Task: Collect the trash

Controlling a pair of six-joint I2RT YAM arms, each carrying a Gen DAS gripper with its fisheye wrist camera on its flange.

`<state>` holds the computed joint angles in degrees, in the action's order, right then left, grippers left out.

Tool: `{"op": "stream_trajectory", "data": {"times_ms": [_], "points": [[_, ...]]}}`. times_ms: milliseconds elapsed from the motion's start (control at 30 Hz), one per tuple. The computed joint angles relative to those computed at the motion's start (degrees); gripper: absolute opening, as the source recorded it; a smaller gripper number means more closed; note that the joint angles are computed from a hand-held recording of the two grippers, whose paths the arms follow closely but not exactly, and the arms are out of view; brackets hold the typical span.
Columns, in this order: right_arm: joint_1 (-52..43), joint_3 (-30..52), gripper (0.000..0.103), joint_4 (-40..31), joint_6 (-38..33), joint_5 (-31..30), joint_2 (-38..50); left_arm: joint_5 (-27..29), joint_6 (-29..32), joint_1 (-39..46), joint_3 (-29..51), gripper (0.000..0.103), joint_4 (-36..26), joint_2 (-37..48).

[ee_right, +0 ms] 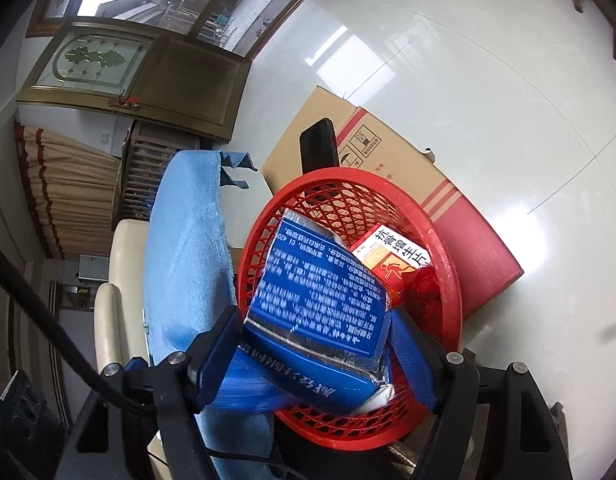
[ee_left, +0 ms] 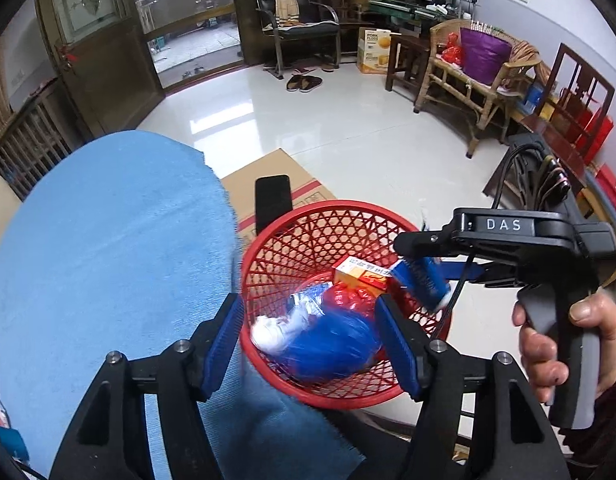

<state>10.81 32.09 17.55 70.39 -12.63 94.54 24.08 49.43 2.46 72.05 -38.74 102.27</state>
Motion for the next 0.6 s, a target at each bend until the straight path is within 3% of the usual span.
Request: {"op": "stream_trajectory", "data": {"times_ms": [333, 600], "points": [[0.8, 1.5, 0.078, -1.7, -1.8, 0.0, -1.4, 0.8, -1.5, 4.9, 1.7, 0.069, 0.6, -0.8], [6.8, 9.6, 0.078, -12.3, -7.0, 6.5, -3.6, 2.8, -5.8, 13.8, 3.9, 0.069, 5.7, -2.8]]}}
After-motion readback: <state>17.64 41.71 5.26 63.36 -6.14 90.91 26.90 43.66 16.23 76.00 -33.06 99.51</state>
